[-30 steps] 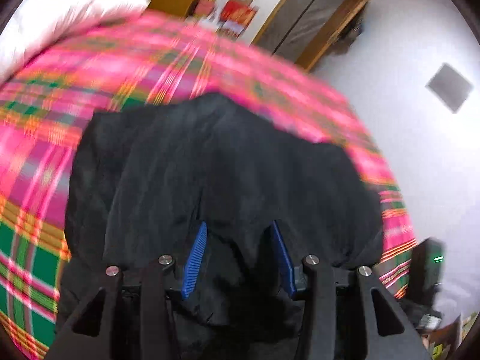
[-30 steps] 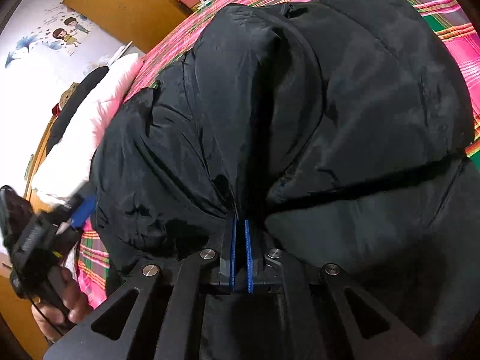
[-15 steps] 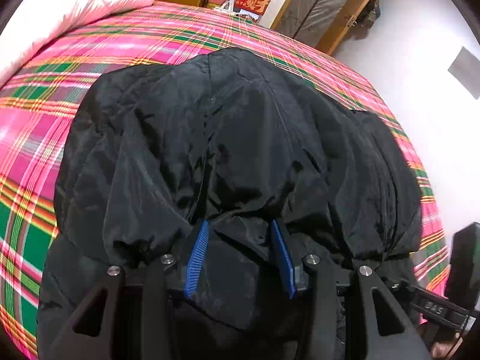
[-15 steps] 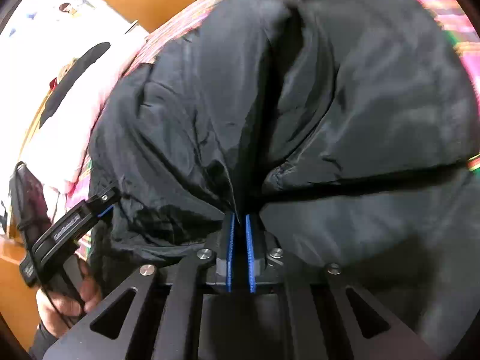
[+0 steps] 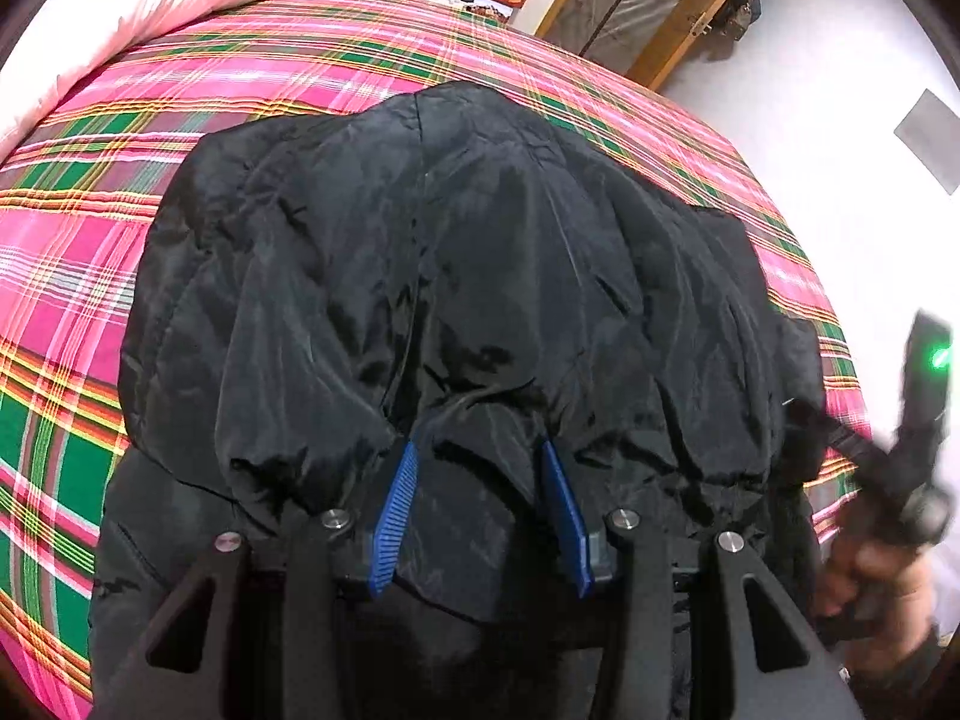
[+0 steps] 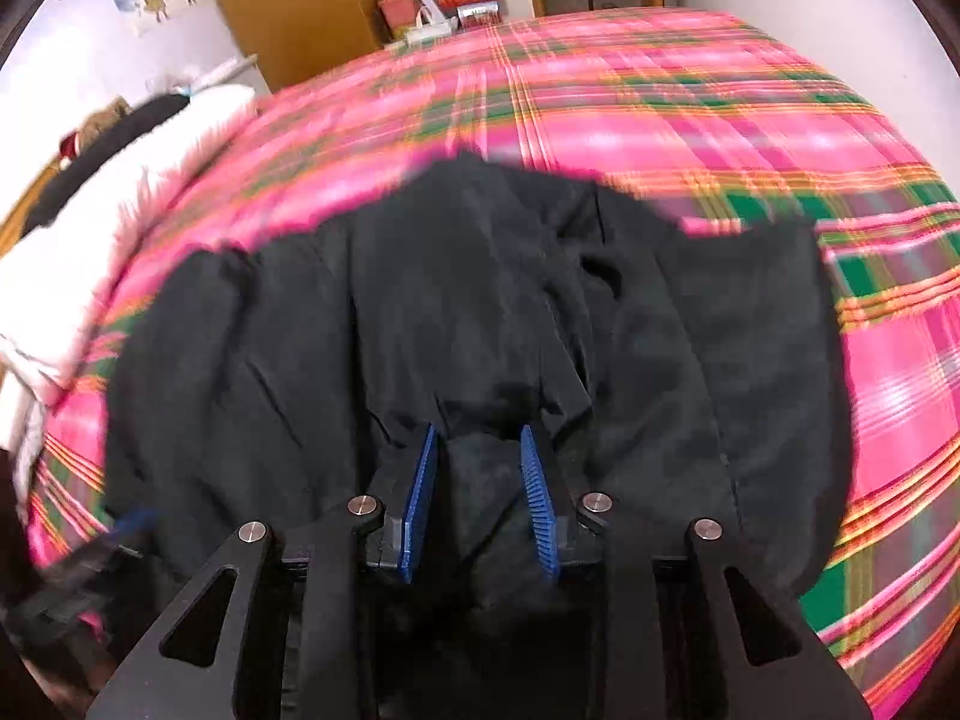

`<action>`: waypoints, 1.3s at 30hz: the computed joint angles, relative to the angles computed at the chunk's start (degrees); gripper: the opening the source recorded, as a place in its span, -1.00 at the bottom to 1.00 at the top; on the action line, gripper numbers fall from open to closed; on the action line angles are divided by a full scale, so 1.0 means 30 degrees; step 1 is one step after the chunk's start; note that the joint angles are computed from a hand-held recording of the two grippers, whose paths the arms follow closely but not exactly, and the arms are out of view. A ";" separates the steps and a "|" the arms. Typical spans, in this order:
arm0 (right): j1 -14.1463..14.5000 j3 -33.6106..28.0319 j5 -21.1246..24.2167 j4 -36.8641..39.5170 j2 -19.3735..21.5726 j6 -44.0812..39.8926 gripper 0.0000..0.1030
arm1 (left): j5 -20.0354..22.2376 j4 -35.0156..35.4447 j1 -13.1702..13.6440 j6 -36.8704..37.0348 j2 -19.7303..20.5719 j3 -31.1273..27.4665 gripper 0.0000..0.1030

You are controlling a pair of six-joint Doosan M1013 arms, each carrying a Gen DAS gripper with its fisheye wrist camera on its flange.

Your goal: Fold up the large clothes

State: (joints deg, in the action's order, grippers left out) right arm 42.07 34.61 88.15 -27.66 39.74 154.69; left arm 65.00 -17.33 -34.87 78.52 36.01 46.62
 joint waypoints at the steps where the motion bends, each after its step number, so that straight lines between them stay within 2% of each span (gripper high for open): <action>1: 0.0065 -0.0084 0.0173 -0.0159 0.0096 -0.0050 -0.45 | 0.0095 0.0024 -0.0009 0.0076 0.0022 -0.0110 -0.10; 5: 0.0064 0.0874 -0.0676 -0.0146 -0.0313 0.1048 -0.45 | -0.0038 0.0014 0.0060 0.0489 0.0045 -0.0422 -0.14; 9: 0.0034 0.1447 -0.1389 0.0165 -0.0720 0.1249 -0.42 | -0.2148 0.0173 0.0181 0.0608 -0.0159 -0.0416 -0.14; 13: 0.0119 0.2029 -0.1930 0.0690 -0.1401 0.1861 -0.39 | -0.3827 0.1524 0.0258 0.0105 0.0094 -0.0983 -0.14; 15: 0.0327 0.1298 -0.1216 0.0267 -0.1176 0.1550 -0.39 | -0.3024 0.2242 0.0315 -0.0546 0.0429 -0.1366 -0.14; 18: 0.0671 -0.0324 -0.0125 -0.1097 -0.0509 0.0476 -0.39 | -0.0240 0.2358 0.0494 -0.1304 0.1346 -0.2446 -0.14; 22: 0.0838 -0.1510 -0.0122 -0.2106 0.0003 -0.0234 -0.39 | -0.0119 0.3748 0.0125 -0.0811 0.1305 -0.2165 -0.14; 24: 0.0710 -0.1600 -0.0274 -0.1820 0.0134 -0.0663 -0.39 | -0.0064 0.4205 -0.0019 -0.0748 0.1246 -0.1972 -0.14; 26: 0.0549 -0.1848 0.0606 -0.1323 0.0507 -0.1027 -0.39 | 0.0316 0.4317 -0.0064 -0.0761 0.1311 -0.1987 -0.14; 28: 0.0305 -0.0404 0.0277 -0.0529 0.0004 -0.0182 -0.36 | 0.0644 0.4362 -0.0128 -0.0852 0.1454 -0.2249 -0.14; 30: 0.0116 0.1557 -0.1361 0.0008 -0.0892 0.1018 -0.35 | 0.0763 0.4210 -0.0142 -0.0908 0.1452 -0.2206 -0.14; 31: 0.0096 0.2004 -0.1708 0.0046 -0.1078 0.1267 -0.35 | 0.0709 0.4029 -0.0098 -0.0953 0.1473 -0.2136 -0.14; 35: 0.0248 0.1299 -0.0706 -0.0441 -0.0545 0.0298 -0.35 | 0.0385 0.3922 -0.0067 -0.1146 0.1567 -0.2026 -0.14; 39: 0.0147 0.1099 -0.0656 0.0215 -0.0833 0.0781 -0.35 | -0.0062 0.3785 -0.0030 -0.1368 0.1234 -0.1609 -0.15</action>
